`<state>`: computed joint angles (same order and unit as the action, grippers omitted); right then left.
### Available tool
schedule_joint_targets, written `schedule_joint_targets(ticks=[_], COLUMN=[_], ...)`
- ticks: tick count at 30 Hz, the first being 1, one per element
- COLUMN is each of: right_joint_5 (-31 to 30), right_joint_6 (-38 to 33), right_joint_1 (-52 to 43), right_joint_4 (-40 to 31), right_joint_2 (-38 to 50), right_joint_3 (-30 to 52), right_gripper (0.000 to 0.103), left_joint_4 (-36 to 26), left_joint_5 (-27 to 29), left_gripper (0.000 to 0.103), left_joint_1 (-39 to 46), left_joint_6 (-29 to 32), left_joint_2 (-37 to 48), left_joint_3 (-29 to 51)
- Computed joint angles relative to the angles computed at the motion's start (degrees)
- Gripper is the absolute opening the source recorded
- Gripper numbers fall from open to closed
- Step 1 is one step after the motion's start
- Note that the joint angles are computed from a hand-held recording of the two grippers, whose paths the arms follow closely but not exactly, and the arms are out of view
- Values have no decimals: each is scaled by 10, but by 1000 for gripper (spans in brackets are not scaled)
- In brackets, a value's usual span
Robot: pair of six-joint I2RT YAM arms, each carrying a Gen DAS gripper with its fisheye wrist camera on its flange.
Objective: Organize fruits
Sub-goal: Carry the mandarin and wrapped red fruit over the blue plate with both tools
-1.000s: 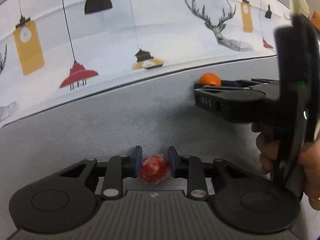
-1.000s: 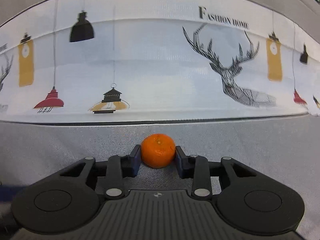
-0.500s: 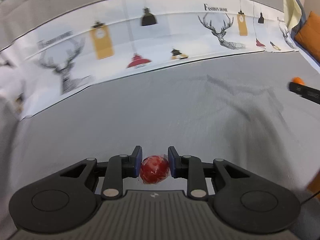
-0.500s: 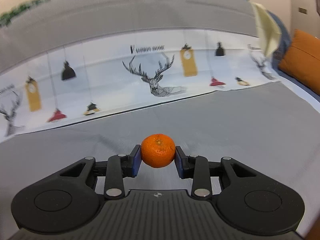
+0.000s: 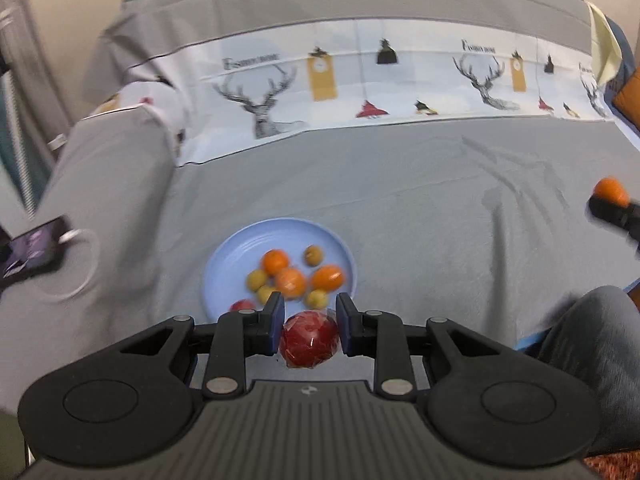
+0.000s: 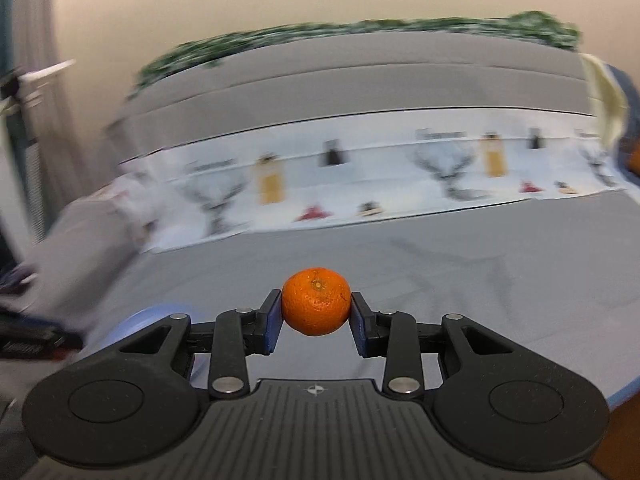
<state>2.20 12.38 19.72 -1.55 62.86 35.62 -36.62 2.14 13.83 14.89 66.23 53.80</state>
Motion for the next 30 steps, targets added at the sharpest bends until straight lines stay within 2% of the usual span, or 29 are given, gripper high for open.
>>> schedule_joint_targets(ticks=[8, 12, 19, 30], right_joint_5=[76, 93, 116, 131], right_joint_6=[18, 11, 0, -12], right_joint_1=[213, 270, 319, 331], right_joint_4=[-62, -69, -87, -90], right_joint_2=[-36, -36, -38, -32], right_joint_3=[10, 14, 14, 17], right_gripper=[37, 37, 37, 37], left_joint_4=[-55, -79, -94, -92], left_joint_5=[80, 109, 132, 141], left_gripper=[31, 31, 31, 31], left_joint_1=[127, 176, 228, 237], left_joint_6=[44, 64, 88, 91], left_joint_2=[-116, -140, -154, -144], left_joint_3=[-41, -48, -62, -66])
